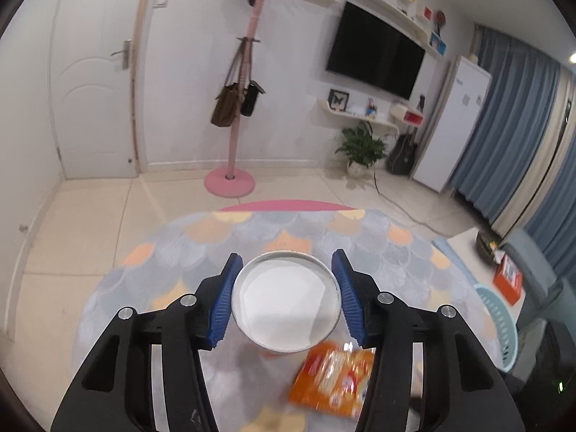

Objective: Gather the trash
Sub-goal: 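Grasp the orange paper cup with left gripper while right gripper grasps the snack bag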

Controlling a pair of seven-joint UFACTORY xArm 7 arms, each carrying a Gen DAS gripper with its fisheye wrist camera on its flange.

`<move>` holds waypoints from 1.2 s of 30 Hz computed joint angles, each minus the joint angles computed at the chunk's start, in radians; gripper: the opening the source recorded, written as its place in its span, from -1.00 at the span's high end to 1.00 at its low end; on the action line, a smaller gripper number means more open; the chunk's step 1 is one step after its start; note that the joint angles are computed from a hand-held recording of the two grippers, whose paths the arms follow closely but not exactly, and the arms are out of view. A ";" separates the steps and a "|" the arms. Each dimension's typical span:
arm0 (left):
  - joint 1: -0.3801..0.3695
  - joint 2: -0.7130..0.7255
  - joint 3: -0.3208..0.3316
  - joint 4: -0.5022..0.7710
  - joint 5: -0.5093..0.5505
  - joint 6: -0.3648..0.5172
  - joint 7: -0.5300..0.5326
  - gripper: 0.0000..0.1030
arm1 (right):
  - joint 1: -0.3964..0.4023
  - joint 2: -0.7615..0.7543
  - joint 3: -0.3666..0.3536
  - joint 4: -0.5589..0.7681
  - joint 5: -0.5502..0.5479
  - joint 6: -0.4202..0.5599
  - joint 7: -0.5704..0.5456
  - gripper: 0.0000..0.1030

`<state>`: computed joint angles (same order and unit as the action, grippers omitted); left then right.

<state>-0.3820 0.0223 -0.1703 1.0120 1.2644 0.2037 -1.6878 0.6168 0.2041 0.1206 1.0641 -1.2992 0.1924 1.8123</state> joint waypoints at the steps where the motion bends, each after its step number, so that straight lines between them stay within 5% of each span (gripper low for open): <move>1: 0.002 -0.038 0.003 -0.043 0.058 -0.012 -0.074 0.03 | 0.001 0.002 0.003 0.002 0.007 0.007 -0.014 -0.19; 6: 0.054 -0.145 -0.026 -0.177 0.250 -0.098 -0.306 0.02 | 0.003 0.015 -0.007 0.010 0.035 -0.007 -0.040 -0.19; 12: 0.060 -0.218 -0.081 -0.319 0.086 -0.051 -0.176 -0.01 | 0.007 0.010 -0.021 0.002 0.018 -0.029 -0.013 -0.19; 17: 0.101 -0.202 -0.084 -0.363 -0.070 -0.101 -0.039 -0.05 | 0.017 0.018 -0.008 0.013 0.066 0.011 -0.086 -0.19; 23: 0.152 -0.129 -0.108 -0.311 -0.119 -0.093 0.040 -0.17 | 0.028 0.042 0.012 0.039 0.172 0.059 -0.238 -0.21; 27: 0.146 -0.100 -0.095 -0.299 -0.039 -0.102 -0.071 -0.13 | 0.046 0.067 0.023 0.070 0.295 0.093 -0.388 -0.28; 33: 0.144 -0.122 -0.054 -0.305 0.222 -0.130 -0.378 -0.10 | 0.104 0.121 0.016 0.176 0.430 0.179 -0.576 -0.41; 36: 0.119 -0.147 -0.054 -0.318 0.235 -0.076 -0.401 -0.10 | 0.143 0.167 -0.004 0.238 0.464 0.239 -0.620 -0.41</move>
